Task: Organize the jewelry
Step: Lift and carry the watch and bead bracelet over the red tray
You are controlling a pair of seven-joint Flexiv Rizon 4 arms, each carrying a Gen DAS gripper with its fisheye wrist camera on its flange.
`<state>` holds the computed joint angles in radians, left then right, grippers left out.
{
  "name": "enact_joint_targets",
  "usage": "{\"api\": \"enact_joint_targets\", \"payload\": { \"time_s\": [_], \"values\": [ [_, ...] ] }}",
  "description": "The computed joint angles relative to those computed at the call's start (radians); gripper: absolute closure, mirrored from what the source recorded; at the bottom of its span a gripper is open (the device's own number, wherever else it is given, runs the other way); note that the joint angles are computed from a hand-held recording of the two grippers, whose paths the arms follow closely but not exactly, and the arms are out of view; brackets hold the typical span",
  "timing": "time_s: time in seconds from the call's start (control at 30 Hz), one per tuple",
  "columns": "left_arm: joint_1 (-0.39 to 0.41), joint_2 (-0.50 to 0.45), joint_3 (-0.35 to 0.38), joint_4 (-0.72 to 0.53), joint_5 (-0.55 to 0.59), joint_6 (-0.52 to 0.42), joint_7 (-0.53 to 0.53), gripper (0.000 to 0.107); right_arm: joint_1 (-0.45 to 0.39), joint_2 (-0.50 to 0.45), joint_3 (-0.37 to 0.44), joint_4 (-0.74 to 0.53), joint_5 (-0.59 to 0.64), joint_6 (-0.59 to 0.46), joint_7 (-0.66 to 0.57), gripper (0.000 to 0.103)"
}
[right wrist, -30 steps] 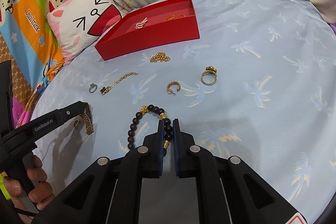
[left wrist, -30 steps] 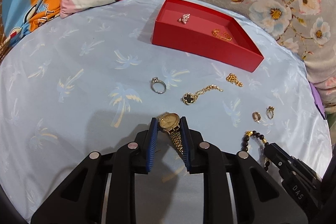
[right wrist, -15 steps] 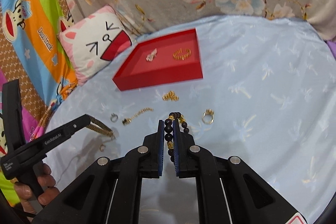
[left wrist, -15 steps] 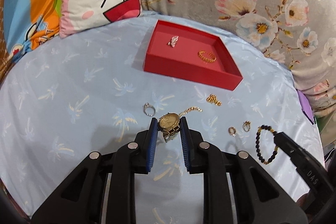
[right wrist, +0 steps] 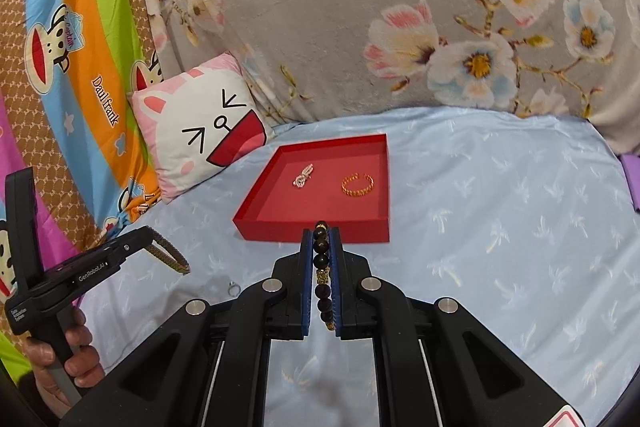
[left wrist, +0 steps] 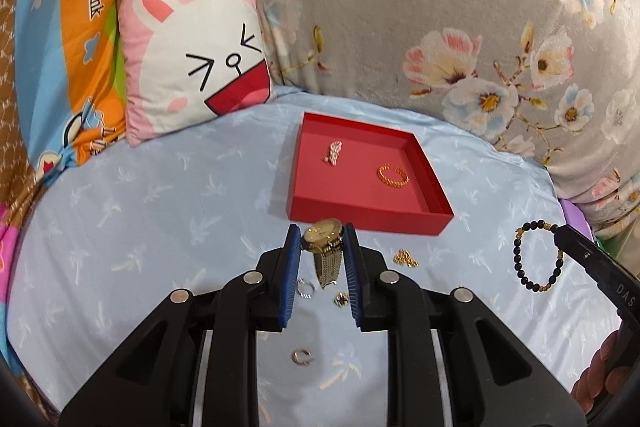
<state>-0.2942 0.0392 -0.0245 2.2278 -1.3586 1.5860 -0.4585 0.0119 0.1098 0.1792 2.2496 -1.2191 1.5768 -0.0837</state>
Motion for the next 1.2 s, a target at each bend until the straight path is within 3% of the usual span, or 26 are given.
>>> {"api": "enact_joint_targets", "payload": {
  "time_s": [0.17,0.27,0.33,0.43,0.57,0.7,0.73,0.93,1.13,1.2],
  "values": [
    [0.014,-0.054,-0.014,-0.078,-0.034,0.011,0.062,0.098,0.03,-0.083,-0.03,-0.083,-0.011,-0.004,-0.023,0.096],
    [0.022,-0.094,-0.035,-0.127,-0.065,0.03,0.105,0.098,0.07,-0.142,-0.056,-0.129,0.055,-0.003,-0.078,0.096],
    [0.033,-0.131,-0.047,-0.166,-0.064,0.025,0.111,0.106,0.098,-0.178,-0.077,-0.16,0.084,-0.012,-0.107,0.096],
    [0.082,-0.156,-0.035,-0.177,0.102,-0.037,-0.04,0.105,0.136,-0.208,-0.1,-0.183,0.138,-0.024,-0.152,0.096],
    [0.121,-0.152,-0.051,-0.149,0.119,-0.031,-0.056,0.103,0.167,-0.207,-0.139,-0.168,0.093,-0.008,-0.121,0.096],
    [0.158,-0.141,-0.023,-0.063,0.229,-0.091,-0.159,0.068,0.171,-0.201,-0.14,-0.129,0.08,0.018,-0.093,0.096],
    [0.165,-0.144,-0.025,-0.052,0.239,-0.092,-0.166,0.065,0.172,-0.198,-0.139,-0.118,0.076,0.024,-0.082,0.096],
    [0.21,-0.222,0.006,-0.047,0.554,-0.121,-0.398,0.065,0.181,-0.198,-0.134,-0.075,0.1,0.042,-0.061,0.096],
    [0.259,-0.264,-0.02,-0.055,0.682,-0.138,-0.491,0.068,0.187,-0.199,-0.143,-0.071,0.088,0.046,-0.045,0.096],
    [0.271,-0.272,-0.027,-0.057,0.724,-0.144,-0.518,0.077,0.187,-0.201,-0.144,-0.072,0.086,0.047,-0.044,0.096]
  ]
}}
